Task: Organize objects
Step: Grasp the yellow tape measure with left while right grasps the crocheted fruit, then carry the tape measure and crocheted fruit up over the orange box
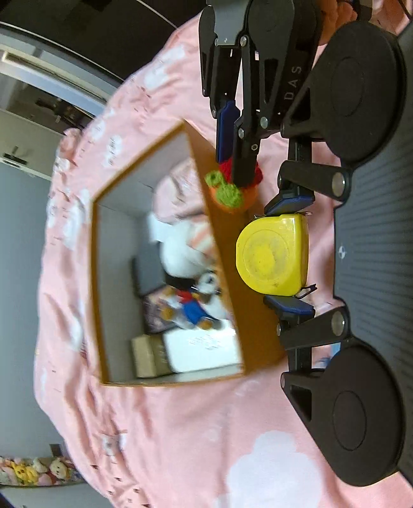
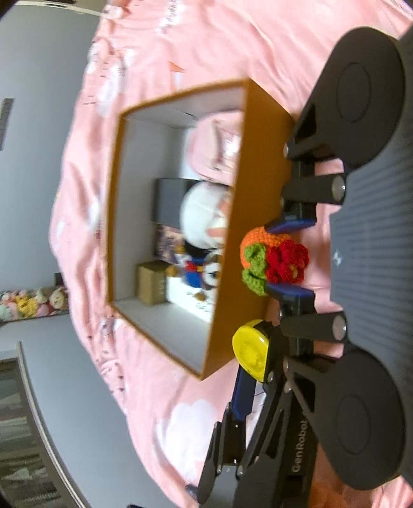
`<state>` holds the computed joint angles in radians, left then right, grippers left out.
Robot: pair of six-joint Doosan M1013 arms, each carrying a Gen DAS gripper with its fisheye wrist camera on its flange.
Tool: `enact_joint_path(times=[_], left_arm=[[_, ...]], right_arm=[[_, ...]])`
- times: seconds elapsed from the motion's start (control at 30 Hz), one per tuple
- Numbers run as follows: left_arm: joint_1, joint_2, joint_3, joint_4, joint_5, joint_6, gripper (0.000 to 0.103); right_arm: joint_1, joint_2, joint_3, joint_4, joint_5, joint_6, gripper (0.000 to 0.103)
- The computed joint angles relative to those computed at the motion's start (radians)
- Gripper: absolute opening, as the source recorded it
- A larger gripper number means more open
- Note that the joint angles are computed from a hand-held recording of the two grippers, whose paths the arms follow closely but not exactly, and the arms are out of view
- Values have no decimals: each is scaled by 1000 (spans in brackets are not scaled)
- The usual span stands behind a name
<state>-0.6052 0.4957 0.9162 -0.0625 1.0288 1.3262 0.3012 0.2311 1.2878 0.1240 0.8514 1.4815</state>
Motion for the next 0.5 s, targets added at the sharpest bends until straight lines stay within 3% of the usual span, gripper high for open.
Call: enact_joint_path(times=[0.23,0.37,0.5], left_arm=[[3,62,-141,-6,16,16,61],[13,134,-264,-18,57,-11,61],[29,217,-395,-39,111,-41,61]], right_arm=[[-29,9,-58,26,-38,-49,25],[-28,34,-104,-44,-97,-60,25],[-36,86,-174,-96,-97,-68,25]])
